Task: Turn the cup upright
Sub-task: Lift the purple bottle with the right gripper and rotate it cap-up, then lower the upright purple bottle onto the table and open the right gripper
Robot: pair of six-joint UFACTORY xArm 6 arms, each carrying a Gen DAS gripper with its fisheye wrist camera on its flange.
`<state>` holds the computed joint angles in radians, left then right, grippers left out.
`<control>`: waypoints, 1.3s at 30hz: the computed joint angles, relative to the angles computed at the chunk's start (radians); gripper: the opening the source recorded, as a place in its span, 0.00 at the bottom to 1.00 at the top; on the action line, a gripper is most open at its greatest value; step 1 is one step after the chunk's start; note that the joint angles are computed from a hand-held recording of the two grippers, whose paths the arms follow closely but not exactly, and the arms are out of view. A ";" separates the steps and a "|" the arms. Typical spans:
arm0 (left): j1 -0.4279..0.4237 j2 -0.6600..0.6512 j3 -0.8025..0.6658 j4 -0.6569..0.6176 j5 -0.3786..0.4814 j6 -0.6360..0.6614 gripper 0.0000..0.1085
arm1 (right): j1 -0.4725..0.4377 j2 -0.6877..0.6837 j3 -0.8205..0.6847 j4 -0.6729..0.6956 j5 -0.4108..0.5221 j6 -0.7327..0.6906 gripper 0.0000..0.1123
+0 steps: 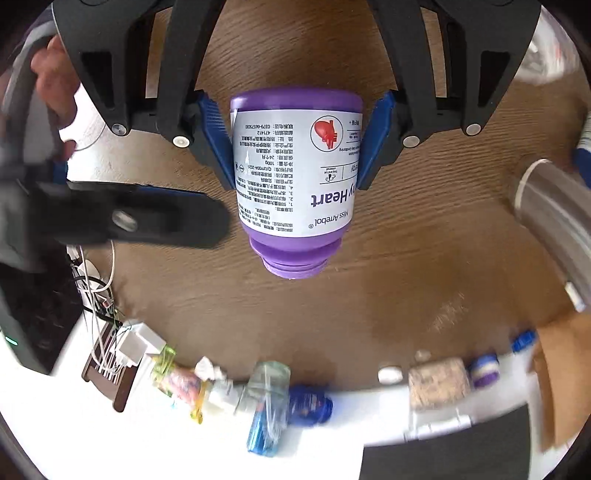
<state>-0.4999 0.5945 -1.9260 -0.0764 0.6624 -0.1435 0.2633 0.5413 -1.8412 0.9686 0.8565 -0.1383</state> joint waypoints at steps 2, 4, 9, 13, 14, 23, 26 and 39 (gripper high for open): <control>-0.002 -0.054 0.086 -0.018 -0.084 0.020 0.55 | -0.004 0.035 -0.049 0.043 0.053 -0.021 0.64; -0.005 -0.102 0.161 -0.030 -0.146 0.047 0.55 | -0.006 0.077 -0.112 0.097 0.113 -0.045 0.65; 0.000 -0.157 0.249 -0.048 -0.226 0.089 0.55 | 0.020 0.131 -0.194 0.103 0.123 -0.054 0.61; 0.014 -0.167 0.249 -0.083 -0.200 0.095 0.58 | 0.066 0.106 -0.182 0.008 0.041 -0.096 0.61; 0.016 -0.163 0.233 -0.041 -0.167 0.069 0.63 | 0.078 0.103 -0.182 -0.020 0.013 -0.098 0.61; 0.034 -0.300 0.370 0.058 -0.133 -0.139 0.88 | 0.181 0.130 -0.189 -0.570 -0.314 -0.010 0.61; 0.040 -0.282 0.327 0.132 -0.032 -0.215 0.95 | 0.209 0.129 -0.137 -0.706 -0.415 0.030 0.61; 0.019 -0.420 0.469 0.130 -0.049 -0.205 0.95 | 0.227 -0.086 0.119 -0.630 -0.515 0.004 0.69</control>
<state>-0.4807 0.1749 -1.4571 0.0534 0.6132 -0.3481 0.4901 0.4553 -1.7224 0.3386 0.3414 -0.1339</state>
